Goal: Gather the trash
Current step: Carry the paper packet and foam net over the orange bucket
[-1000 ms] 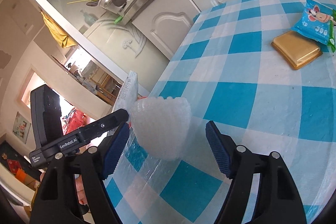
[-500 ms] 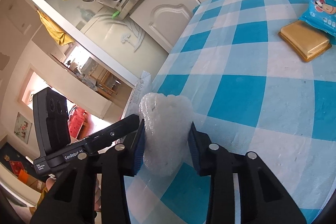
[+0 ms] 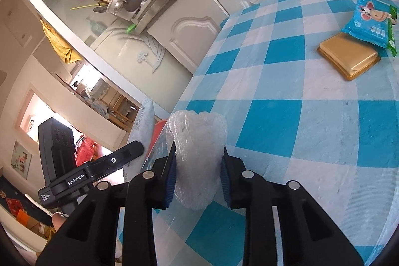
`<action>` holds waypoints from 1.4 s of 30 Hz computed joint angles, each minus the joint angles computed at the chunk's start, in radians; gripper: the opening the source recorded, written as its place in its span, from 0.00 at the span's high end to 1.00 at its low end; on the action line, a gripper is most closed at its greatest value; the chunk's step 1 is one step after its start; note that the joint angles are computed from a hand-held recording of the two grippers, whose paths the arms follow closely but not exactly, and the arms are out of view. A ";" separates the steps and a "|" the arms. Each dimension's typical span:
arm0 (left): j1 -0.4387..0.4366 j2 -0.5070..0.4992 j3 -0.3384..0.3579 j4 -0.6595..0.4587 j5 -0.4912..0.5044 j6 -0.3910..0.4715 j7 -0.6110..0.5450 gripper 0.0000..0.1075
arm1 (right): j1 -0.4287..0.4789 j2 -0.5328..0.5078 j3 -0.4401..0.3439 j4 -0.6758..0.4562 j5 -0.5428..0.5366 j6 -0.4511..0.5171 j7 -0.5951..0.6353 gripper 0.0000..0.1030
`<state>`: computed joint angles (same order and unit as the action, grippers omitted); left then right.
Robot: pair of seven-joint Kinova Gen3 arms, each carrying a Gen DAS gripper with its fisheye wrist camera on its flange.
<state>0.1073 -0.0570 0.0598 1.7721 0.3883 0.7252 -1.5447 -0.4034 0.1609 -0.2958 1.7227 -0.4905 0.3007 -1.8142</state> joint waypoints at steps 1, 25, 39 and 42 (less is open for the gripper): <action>-0.002 -0.002 -0.004 0.003 0.007 0.000 -0.008 0.32 | -0.011 -0.002 0.010 0.002 0.014 -0.003 -0.015 0.70; -0.125 -0.080 -0.149 0.106 0.207 0.014 -0.263 0.32 | -0.182 0.039 0.092 -0.149 0.362 0.079 -0.339 0.69; -0.228 -0.083 -0.214 0.143 0.233 0.004 -0.323 0.32 | -0.262 0.223 0.067 -0.480 0.384 0.303 -0.260 0.69; -0.251 -0.078 -0.218 0.147 0.219 0.000 -0.318 0.32 | -0.289 0.283 0.070 -0.586 0.388 0.378 -0.230 0.68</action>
